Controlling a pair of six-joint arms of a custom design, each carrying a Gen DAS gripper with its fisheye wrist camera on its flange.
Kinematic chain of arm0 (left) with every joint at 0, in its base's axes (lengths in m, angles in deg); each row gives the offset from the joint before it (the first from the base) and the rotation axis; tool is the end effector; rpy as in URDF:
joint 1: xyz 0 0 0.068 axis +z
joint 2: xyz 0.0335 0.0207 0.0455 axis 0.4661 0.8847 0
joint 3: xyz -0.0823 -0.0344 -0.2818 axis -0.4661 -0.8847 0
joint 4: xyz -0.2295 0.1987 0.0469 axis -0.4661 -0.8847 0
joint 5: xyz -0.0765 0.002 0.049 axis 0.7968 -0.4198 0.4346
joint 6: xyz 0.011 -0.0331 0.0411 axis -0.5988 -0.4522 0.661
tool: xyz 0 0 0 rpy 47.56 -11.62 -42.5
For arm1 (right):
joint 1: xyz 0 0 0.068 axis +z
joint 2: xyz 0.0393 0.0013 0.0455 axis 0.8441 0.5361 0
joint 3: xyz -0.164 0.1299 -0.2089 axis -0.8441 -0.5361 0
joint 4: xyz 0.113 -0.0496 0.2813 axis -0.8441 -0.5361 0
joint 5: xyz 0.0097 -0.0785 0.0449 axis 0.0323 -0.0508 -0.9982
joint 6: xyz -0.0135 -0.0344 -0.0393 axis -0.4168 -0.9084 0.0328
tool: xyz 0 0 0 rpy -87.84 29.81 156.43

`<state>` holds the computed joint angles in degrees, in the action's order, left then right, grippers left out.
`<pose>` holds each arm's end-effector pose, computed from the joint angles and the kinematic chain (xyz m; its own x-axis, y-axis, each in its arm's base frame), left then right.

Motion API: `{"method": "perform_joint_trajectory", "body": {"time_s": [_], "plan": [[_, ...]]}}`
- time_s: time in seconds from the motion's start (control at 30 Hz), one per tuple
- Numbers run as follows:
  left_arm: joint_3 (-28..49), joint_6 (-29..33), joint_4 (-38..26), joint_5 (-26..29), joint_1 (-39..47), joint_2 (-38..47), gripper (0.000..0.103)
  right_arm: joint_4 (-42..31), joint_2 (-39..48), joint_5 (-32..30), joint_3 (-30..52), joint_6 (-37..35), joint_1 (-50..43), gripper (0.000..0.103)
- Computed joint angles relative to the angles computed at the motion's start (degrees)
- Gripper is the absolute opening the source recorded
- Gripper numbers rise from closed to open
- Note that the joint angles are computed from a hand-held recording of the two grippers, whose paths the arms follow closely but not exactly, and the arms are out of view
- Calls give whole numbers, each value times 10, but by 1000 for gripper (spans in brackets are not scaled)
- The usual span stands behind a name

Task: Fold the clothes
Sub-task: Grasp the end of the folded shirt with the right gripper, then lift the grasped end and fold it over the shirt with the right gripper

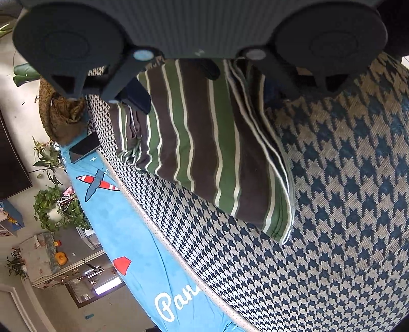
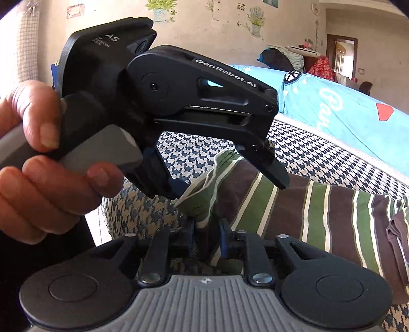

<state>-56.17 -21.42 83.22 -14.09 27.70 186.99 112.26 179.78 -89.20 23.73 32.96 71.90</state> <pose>0.2776 -0.0174 0.0280 -0.7519 -0.5772 -0.3187 -0.1996 0.6599 -0.7244 0.3021 0.0967 -0.0429 -0.2402 -0.4995 -0.8324 -0.8360 0.5422 -0.0841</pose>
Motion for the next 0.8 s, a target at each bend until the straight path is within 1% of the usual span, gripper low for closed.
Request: {"method": "perform_joint_trajectory", "body": {"time_s": [0.03, 0.07, 0.23, 0.37, 0.4, 0.43, 0.47, 0.5, 0.57, 0.7, 0.8], "plan": [[-2, -1, 0, 5, 4, -1, 83, 11, 6, 8, 1, -5, 8, 39], [-3, -2, 0, 11, 8, -2, 83, 22, 12, 16, 2, -9, 16, 41], [-4, -4, 0, 18, 7, -4, 84, 46, 47, 43, 28, -39, 40, 41], [10, -12, -14, 6, -7, 0, 84, 117, 94, 103, 53, -68, 65, 40], [14, -12, -20, 3, -7, 0, 84, 122, 98, 111, 58, -70, 67, 39], [18, -12, -27, 0, -8, 0, 85, 122, 100, 116, 64, -70, 67, 27], [23, -10, -35, -4, -3, 1, 86, 122, 101, 121, 69, -70, 68, 11], [31, -6, -46, -15, -1, 4, 88, 122, 103, 125, 75, -70, 68, 8], [51, 4, -73, -48, 2, 12, 91, 126, 103, 123, 80, -61, 64, 5], [108, 5, -103, -54, 16, 56, 92, 127, 97, 109, 90, -45, 50, 5], [146, 16, -116, -52, 18, 80, 92, 189, 101, 95, 38, -43, 37, 4]]}}
